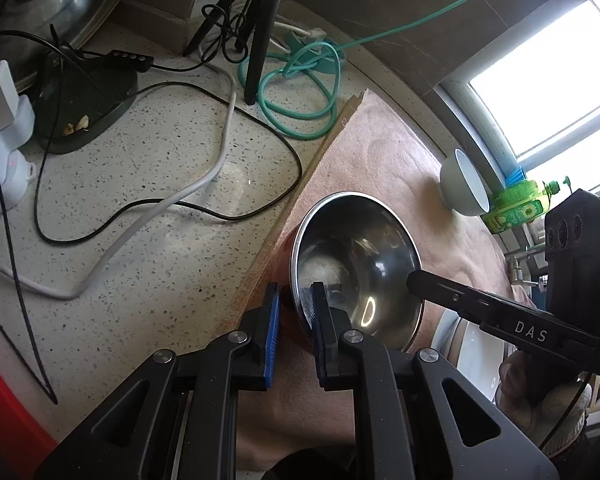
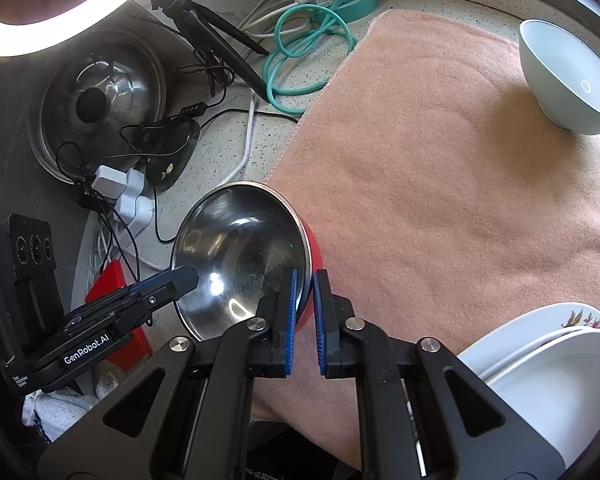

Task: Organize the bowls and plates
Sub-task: 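Close both grippers on the red-exterior bowl rim, then lift the red-exterior bowl and carry it over the large steel bowl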

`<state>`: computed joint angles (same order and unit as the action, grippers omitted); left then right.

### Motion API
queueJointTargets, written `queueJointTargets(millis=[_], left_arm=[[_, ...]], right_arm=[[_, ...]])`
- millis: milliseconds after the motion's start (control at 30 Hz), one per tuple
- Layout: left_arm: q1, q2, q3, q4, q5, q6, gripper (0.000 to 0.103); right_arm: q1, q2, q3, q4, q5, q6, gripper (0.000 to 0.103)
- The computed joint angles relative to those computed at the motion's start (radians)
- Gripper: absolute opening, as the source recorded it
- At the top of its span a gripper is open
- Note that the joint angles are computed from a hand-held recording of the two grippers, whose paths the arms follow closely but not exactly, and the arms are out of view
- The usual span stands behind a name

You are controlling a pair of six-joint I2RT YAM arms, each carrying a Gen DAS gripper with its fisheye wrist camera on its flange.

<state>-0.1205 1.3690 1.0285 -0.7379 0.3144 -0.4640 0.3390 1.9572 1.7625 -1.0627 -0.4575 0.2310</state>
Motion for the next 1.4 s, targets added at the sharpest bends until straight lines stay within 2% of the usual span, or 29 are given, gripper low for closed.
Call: queueJointTargets(millis=[767,1400], left_arm=[[-0.252,0.112,0.271,-0.016,-0.028,-0.028,0.013],[-0.496,0.347,0.583,-0.051,-0.024,-0.008,0.013]], right_arm=[[-0.257,-0.253,-0.1,-0.069,-0.003,-0.064,0.008],[-0.618,-0.401,-0.167,-0.182,-0.032,-0.204,0.008]])
